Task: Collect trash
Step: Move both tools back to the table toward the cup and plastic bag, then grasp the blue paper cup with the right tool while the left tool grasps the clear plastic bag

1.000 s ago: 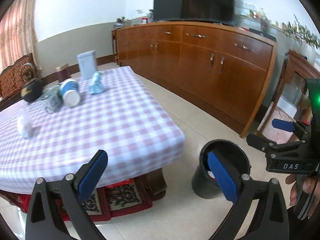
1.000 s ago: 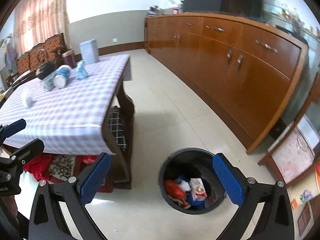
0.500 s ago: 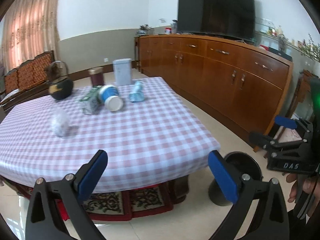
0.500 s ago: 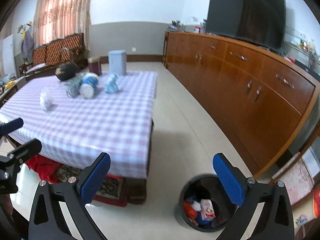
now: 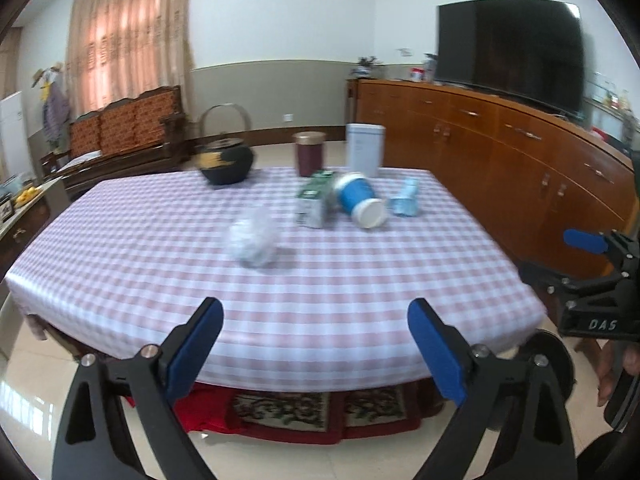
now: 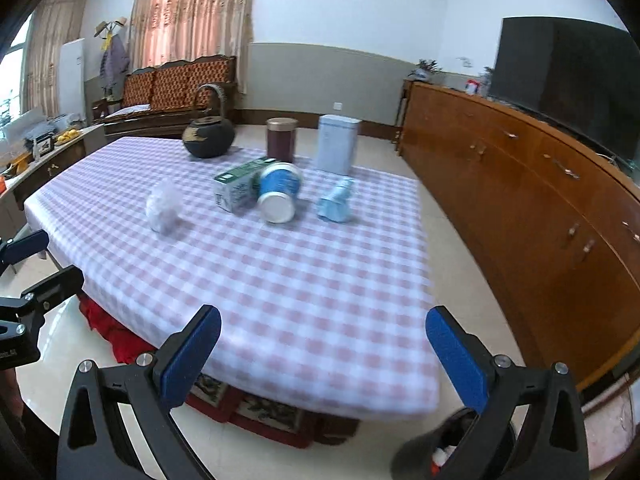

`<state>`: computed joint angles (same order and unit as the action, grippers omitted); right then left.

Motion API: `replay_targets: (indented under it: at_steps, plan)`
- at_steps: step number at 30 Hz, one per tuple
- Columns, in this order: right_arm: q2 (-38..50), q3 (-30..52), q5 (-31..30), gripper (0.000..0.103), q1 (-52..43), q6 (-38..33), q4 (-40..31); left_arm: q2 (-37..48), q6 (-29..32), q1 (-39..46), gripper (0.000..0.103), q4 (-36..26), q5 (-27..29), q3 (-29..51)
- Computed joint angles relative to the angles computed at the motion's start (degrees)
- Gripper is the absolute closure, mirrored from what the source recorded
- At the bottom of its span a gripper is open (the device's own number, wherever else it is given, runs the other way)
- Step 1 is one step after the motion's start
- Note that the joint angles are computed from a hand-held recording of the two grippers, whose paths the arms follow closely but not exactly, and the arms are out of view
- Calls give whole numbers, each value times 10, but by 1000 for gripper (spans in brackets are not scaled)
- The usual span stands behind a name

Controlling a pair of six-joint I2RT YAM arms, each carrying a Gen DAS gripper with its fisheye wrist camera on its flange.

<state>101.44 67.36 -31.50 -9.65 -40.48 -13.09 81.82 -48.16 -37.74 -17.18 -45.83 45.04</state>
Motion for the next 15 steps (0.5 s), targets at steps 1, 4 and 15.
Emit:
replay_targets:
  at_steps: [1,4,15]
  plan:
    - [10,11,4,0,16,9,-6,-6,8,18,9,6,7,-10]
    - [40,40,25,0,57,36,-3,-14,57,90,9,49,41,-34]
    - [226,243,99,0,152,113,-15,114,183,268,9,186,167,4]
